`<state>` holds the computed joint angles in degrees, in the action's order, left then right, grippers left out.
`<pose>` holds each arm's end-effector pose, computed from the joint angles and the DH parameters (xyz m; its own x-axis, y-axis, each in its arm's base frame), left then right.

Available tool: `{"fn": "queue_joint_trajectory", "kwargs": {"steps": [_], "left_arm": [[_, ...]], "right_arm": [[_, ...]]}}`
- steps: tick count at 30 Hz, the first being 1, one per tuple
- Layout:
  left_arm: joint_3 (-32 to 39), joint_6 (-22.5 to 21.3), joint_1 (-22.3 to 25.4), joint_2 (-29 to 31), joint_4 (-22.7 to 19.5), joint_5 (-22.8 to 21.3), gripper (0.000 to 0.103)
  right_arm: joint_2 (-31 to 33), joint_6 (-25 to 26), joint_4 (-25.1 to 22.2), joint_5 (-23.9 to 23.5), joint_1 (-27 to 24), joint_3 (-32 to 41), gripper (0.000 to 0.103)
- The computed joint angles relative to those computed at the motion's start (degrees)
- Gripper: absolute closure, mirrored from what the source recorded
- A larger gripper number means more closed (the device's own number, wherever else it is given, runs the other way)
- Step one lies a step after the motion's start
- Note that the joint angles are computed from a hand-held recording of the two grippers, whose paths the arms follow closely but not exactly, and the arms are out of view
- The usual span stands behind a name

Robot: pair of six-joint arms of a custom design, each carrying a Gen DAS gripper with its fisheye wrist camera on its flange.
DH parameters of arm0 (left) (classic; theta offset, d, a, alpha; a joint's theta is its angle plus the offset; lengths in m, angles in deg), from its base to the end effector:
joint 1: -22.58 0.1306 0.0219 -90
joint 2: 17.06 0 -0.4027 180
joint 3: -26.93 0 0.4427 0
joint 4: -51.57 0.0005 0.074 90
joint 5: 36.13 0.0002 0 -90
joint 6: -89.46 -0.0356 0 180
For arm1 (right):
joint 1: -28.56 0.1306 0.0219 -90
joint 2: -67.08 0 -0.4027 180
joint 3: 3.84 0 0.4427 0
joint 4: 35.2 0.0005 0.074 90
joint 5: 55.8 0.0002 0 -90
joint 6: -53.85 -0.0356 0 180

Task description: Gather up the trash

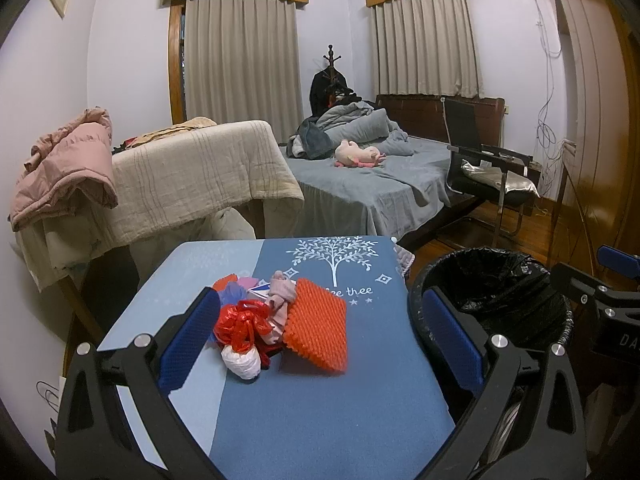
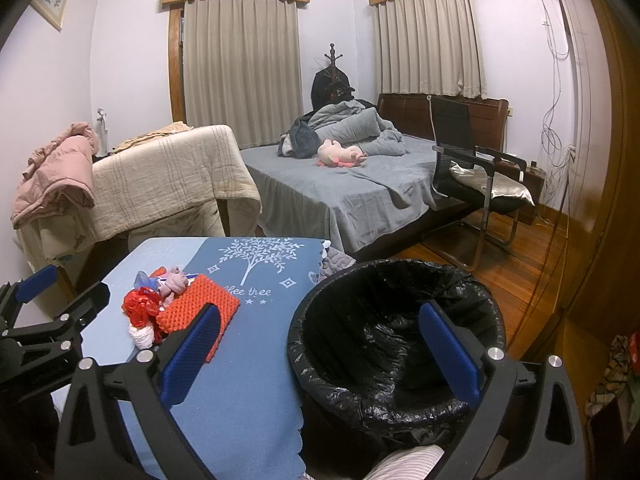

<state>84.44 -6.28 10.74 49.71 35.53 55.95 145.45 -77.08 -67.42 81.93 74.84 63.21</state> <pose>0.3901 -0.0836 0.3824 -0.3924 0.1844 -0.9011 0.2778 0.9577 0.0750 0.3274 0.3035 0.3705 -0.4353 0.1824 -0.8816 0.2247 0.9703 0.0898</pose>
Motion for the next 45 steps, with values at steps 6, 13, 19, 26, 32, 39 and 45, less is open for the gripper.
{"fn": "queue_joint_trajectory", "kwargs": {"steps": [6,13,19,26,32,39,45], "left_arm": [[0.1,0.0,0.0,0.0,-0.1,0.0,0.005],[0.1,0.1,0.1,0.1,-0.1,0.2,0.005],[0.1,0.1,0.1,0.1,-0.1,0.2,0.005],[1.2,1.1,-1.8,0.1,-1.6,-1.5,0.005],[0.1,0.4,1.0,1.0,0.2,0.7,0.005],[0.3,0.0,2.9,2.5,0.7,2.2,0.005],[1.1,-0.3,7.5,5.6,3.3,3.4,0.005]], "right_arm": [[0.1,0.1,-0.7,-0.3,-0.2,0.8,0.006],[0.1,0.2,-0.5,-0.2,-0.2,0.7,0.006],[0.2,0.0,-0.4,-0.2,-0.2,0.6,0.006],[0.6,0.2,-0.2,-0.5,-0.4,0.9,0.006],[2.8,-0.3,1.3,-0.4,0.1,0.7,0.006],[5.2,1.0,2.3,-1.1,-0.2,2.3,0.006],[9.8,4.3,6.0,-4.2,-1.1,4.5,0.006]]}}
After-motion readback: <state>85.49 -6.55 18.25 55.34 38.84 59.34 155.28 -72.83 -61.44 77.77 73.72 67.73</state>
